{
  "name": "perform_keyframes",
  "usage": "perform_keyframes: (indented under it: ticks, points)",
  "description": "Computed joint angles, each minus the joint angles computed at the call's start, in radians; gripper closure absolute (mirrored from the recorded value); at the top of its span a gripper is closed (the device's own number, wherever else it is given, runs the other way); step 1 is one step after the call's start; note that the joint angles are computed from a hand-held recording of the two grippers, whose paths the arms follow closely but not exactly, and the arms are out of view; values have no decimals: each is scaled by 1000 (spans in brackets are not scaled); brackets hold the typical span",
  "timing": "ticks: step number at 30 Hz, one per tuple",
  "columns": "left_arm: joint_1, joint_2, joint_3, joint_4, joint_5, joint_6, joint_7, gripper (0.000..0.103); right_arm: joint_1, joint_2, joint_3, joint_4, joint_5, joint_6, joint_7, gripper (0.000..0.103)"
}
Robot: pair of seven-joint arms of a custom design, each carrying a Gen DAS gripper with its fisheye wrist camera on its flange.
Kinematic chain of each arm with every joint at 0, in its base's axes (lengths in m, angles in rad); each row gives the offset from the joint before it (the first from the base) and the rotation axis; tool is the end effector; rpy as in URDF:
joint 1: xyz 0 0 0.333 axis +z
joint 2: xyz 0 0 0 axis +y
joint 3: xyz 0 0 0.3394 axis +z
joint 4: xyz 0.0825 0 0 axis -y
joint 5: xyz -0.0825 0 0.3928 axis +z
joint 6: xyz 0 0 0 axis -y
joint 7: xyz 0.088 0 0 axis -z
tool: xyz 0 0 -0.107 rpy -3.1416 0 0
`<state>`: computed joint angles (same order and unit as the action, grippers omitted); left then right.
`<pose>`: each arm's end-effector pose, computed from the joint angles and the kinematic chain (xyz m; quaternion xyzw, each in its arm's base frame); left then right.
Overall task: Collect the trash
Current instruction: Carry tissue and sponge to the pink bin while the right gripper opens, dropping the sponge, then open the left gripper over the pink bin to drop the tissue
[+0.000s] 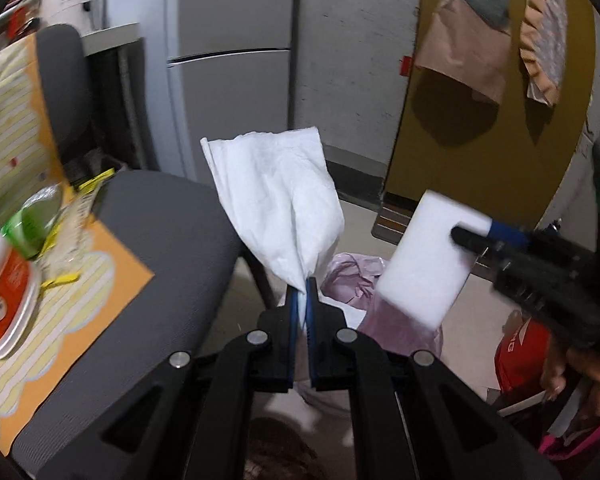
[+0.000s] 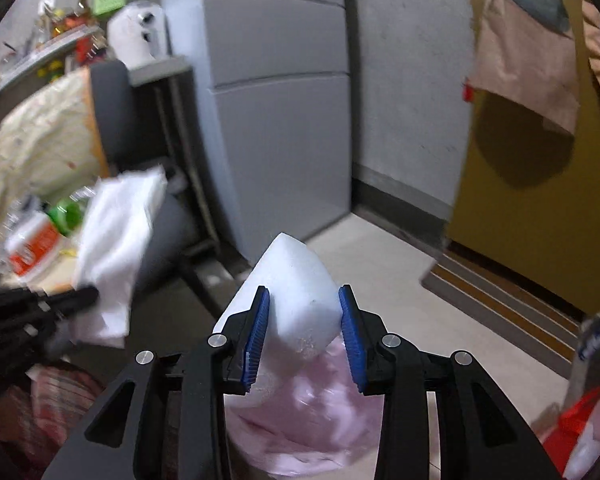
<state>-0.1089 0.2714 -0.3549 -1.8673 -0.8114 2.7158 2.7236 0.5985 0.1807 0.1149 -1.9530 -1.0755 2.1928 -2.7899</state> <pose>0.6193 -0.2590 0.4529 -0.2936 0.8707 -0.3808 0.1037 0.4932 0.3812 0.4265 -0.4353 0.7978 -0.3442 0.2358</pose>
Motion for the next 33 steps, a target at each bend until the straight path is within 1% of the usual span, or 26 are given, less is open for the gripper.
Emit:
perform_keyframes:
  ticks: [1,2,3,4,6,8,12,17,18,20,23,25,26,28,29,30,31,33]
  points:
    - [0,3,-2,2,-1,-5,1,100,-5,13,-2,-3,13,7,-6,59]
    - [-4,8,-3,6,3,-5,-3,100,-11,25,-4,-2,29,19,-21,48]
    - [-5,8,-3,8,6,-8,-5,100,-17,39,-7,-5,50,36,-32,43]
    - [-7,13,-2,12,13,-10,-8,100,-17,46,-12,-8,56,49,-28,42]
    - [-12,21,1,17,33,-18,-23,100,-18,48,-22,-20,63,79,-8,42]
    - [-16,27,3,21,57,-28,-38,100,-11,30,-29,-35,40,81,26,42]
    - [-26,43,-1,34,109,-57,-59,100,-3,-36,-23,-69,-30,16,115,42]
    - [-46,75,-6,57,188,-113,-67,100,-21,-124,18,-136,-106,-57,256,42]
    - [-53,86,-6,68,209,-129,-74,100,-33,-133,22,-146,-117,-53,279,42]
    - [-69,113,-5,92,250,-155,-92,100,-44,-148,37,-157,-123,-69,295,41]
    - [-98,157,1,128,324,-184,-131,100,-64,-166,48,-182,-123,-59,313,40]
    - [-120,188,9,150,382,-190,-163,99,-73,-170,54,-186,-116,-56,310,40]
    - [-127,200,11,162,406,-195,-180,97,-77,-172,55,-190,-112,-53,312,40]
    - [-137,225,15,185,449,-205,-212,87,-86,-172,56,-195,-108,-41,313,40]
    - [-144,239,20,201,473,-217,-234,71,-88,-170,57,-194,-104,-38,312,40]
    - [-146,250,21,211,488,-222,-247,57,-90,-169,57,-195,-101,-33,311,40]
    - [-142,256,16,213,495,-216,-251,54,-92,-166,57,-193,-98,-29,308,40]
    - [-134,257,9,210,505,-204,-256,54,-92,-161,59,-187,-92,-31,303,40]
